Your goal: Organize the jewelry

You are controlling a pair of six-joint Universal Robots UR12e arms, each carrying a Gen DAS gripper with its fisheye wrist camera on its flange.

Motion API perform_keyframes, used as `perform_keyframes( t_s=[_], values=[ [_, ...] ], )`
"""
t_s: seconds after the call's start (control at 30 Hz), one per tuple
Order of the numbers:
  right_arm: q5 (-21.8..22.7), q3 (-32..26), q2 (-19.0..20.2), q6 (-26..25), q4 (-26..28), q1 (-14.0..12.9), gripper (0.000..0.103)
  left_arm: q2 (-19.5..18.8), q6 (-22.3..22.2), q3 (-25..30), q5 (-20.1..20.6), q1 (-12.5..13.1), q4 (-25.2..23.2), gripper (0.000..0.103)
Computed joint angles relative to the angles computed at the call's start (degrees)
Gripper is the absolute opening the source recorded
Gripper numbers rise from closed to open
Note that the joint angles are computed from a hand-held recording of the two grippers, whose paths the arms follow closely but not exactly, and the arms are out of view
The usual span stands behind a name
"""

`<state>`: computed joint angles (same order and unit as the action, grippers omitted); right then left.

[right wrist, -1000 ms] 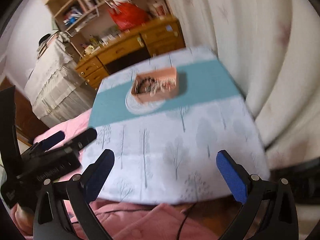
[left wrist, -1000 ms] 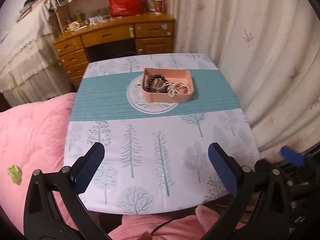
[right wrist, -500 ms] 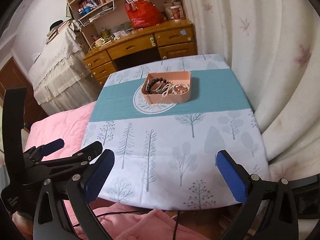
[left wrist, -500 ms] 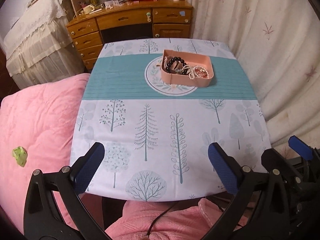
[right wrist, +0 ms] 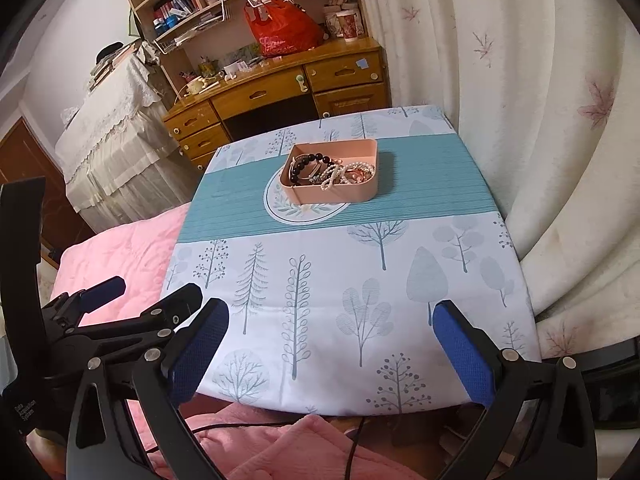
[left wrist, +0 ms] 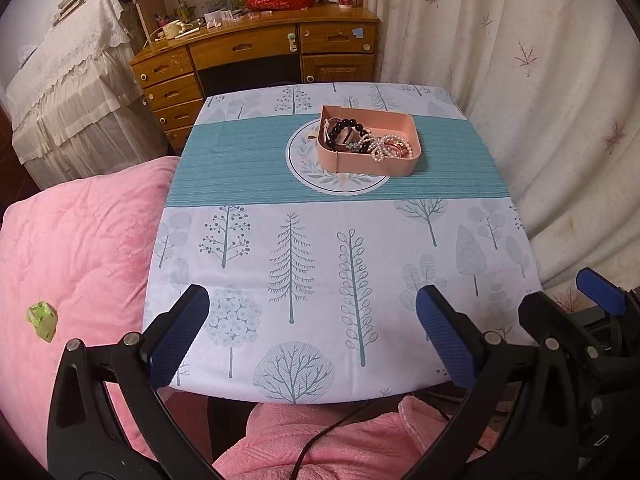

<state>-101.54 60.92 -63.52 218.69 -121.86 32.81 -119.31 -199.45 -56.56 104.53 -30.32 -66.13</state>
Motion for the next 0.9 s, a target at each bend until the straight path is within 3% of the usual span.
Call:
perform_keyframes(
  t_s=[0.9],
  values=[
    [0.5, 1.0, -0.8, -0.4, -0.4, -0.5, 0.103, -1.5, -1.2, 2.9, 3.5, -1.6, -2.0, 0.102]
  ],
)
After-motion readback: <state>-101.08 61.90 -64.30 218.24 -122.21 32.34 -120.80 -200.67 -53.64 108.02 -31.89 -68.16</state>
